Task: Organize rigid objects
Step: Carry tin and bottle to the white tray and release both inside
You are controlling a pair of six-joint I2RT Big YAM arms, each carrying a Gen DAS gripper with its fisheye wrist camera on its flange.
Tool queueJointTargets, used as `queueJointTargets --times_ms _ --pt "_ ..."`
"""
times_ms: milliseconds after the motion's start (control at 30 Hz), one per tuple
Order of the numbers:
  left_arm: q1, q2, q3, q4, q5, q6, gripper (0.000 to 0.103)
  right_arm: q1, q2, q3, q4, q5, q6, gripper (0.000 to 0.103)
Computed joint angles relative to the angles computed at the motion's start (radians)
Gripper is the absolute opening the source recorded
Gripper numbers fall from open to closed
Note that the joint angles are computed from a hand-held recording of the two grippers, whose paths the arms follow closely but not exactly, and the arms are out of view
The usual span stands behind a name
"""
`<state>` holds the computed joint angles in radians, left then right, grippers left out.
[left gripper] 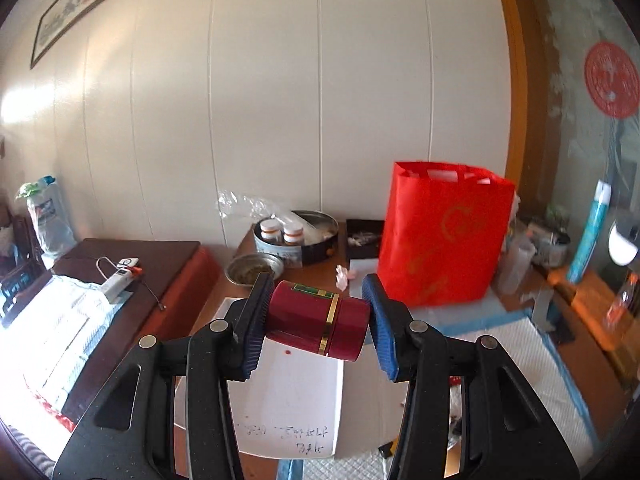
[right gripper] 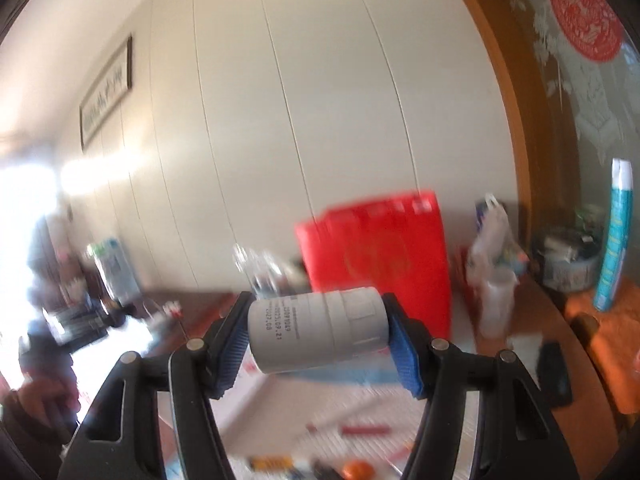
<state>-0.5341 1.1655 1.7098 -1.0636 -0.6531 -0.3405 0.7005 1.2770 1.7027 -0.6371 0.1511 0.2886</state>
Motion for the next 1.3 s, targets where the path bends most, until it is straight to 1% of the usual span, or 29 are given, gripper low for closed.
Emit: queueJointTargets --times_ms 100,167,233,300,400,600,867,1000,1167,1300 --pt "0.018 -0.011 -0.01 -0.003 0.026 -0.003 0.046 0.024 0.022 0.036 0.049 0.018 0.009 0.064" --pt "0.032 -0.013 -0.012 -0.009 0.037 0.002 0.046 0.042 0.044 0.062 0.06 0.032 0.008 0.064" --pt "0.056 -0.021 -0.022 -0.007 0.055 0.013 0.046 0.051 0.06 0.078 0.058 0.028 0.009 0.064" --pt "0.06 -0.022 -0.018 -0.01 0.053 0.015 0.046 0.059 0.081 0.1 0.048 0.027 0.015 0.063" --pt "0.086 -0.03 -0.027 -0.005 0.072 0.021 0.046 0.08 0.103 0.114 0.039 0.035 0.022 0.064" --pt "0.163 -0.042 -0.058 0.006 0.142 0.04 0.046 0.121 0.183 0.187 -0.026 0.051 0.036 0.064" --pt "0.265 -0.038 -0.085 0.027 0.233 0.071 0.046 0.159 0.304 0.308 -0.113 0.045 0.068 0.064" --pt "0.313 -0.03 -0.107 0.04 0.283 0.077 0.046 0.173 0.367 0.377 -0.171 0.039 0.08 0.064" --pt "0.352 -0.006 -0.125 0.048 0.329 0.08 0.046 0.188 0.44 0.461 -0.251 0.019 0.084 0.064" --pt "0.395 0.04 -0.145 0.041 0.36 0.079 0.046 0.2 0.493 0.499 -0.279 -0.002 0.071 0.064"
